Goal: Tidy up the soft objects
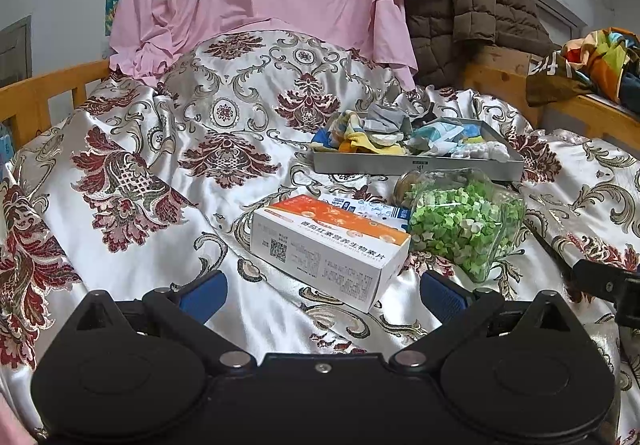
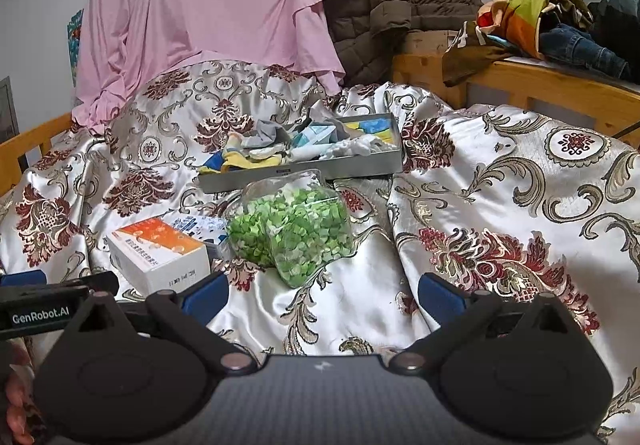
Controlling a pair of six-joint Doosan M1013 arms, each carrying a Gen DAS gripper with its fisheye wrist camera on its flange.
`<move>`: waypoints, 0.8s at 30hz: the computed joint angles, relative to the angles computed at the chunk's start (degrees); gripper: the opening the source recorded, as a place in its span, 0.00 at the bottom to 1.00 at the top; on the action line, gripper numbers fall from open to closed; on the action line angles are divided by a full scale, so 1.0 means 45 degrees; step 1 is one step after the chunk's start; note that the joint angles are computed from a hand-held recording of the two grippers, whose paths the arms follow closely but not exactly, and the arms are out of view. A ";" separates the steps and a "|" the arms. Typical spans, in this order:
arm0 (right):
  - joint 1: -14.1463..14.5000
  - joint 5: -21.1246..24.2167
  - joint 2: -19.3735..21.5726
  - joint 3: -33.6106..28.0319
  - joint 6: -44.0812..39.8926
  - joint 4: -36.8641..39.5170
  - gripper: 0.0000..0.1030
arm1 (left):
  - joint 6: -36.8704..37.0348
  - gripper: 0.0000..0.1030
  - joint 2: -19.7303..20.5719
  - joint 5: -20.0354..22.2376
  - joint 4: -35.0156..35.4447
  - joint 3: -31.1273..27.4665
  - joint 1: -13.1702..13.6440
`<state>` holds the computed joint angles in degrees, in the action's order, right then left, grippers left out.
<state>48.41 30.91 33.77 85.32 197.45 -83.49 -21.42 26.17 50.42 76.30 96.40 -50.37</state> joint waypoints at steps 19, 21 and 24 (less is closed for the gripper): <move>-0.0051 0.0139 0.0060 -0.0090 -0.0429 0.0666 1.00 | 0.0154 0.99 0.0029 -0.0002 -0.0201 -0.0035 0.0009; -0.0049 0.0155 0.0067 -0.0094 -0.0447 0.0699 1.00 | 0.0176 0.99 0.0028 -0.0006 -0.0210 -0.0038 0.0008; -0.0049 0.0153 0.0068 -0.0092 -0.0442 0.0690 1.00 | 0.0177 0.99 0.0035 -0.0004 -0.0213 -0.0036 0.0004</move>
